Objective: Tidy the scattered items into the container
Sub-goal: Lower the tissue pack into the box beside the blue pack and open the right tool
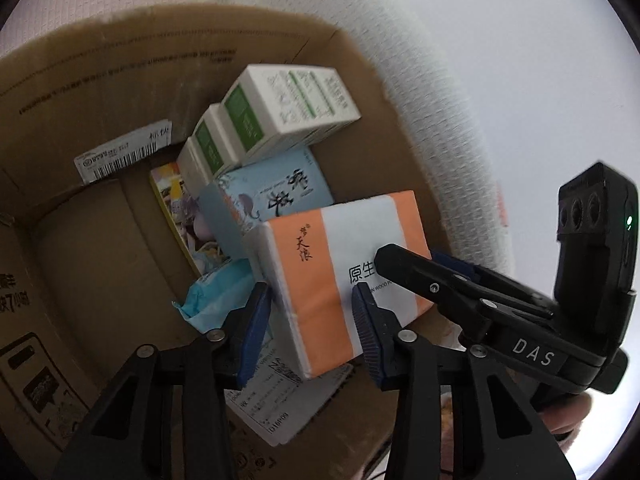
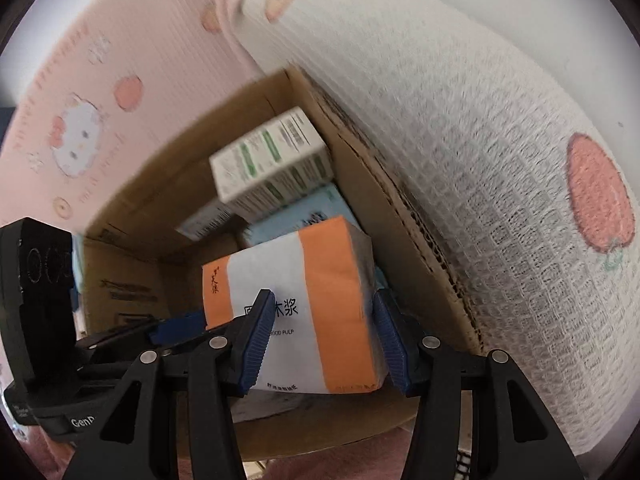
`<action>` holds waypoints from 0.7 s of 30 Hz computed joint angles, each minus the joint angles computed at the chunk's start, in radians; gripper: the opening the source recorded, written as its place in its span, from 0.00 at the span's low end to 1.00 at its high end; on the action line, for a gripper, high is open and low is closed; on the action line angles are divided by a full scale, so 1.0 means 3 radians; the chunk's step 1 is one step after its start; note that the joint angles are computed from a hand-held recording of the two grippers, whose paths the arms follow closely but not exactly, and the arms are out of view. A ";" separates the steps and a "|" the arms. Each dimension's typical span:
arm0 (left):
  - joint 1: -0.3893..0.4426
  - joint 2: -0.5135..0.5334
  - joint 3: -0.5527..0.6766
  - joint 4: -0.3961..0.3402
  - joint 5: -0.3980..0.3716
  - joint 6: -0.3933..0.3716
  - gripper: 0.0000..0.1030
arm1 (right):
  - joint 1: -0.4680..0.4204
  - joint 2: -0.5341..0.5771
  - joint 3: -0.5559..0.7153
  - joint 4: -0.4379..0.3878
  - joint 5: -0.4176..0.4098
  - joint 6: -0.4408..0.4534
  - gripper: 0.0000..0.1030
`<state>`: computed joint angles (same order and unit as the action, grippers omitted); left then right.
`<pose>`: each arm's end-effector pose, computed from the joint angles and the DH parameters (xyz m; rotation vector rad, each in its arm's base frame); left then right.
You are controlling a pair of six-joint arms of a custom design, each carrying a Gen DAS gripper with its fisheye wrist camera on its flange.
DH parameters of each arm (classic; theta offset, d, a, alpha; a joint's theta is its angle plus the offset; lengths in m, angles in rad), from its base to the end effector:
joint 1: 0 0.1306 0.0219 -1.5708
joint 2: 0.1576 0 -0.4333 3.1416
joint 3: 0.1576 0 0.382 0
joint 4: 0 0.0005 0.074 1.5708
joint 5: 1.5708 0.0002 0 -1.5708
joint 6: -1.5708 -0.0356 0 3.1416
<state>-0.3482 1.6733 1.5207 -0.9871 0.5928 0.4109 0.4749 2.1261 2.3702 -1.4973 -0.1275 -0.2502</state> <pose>0.5138 -0.2082 0.3971 0.0989 2.7918 -1.0168 0.6295 0.3282 0.4468 -0.3510 2.8495 0.3344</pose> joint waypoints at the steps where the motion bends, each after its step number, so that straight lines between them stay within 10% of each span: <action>1: -0.0017 0.0011 0.0009 -0.0033 -0.0059 -0.0014 0.42 | -0.0002 0.0055 0.0080 -0.0100 0.0013 0.0031 0.48; 6: -0.0078 0.0129 0.0130 -0.0263 -0.0136 -0.0104 0.42 | 0.0015 0.0285 0.0449 -0.0522 0.0244 0.0138 0.48; 16: -0.0036 -0.0055 0.0042 -0.0127 -0.0454 -0.0207 0.45 | 0.0028 0.0255 0.0470 -0.0410 0.0240 0.0373 0.50; 21: -0.0042 -0.0050 0.0026 -0.0044 -0.0570 -0.0245 0.35 | 0.0003 0.0183 0.0354 -0.0200 -0.0046 0.0361 0.29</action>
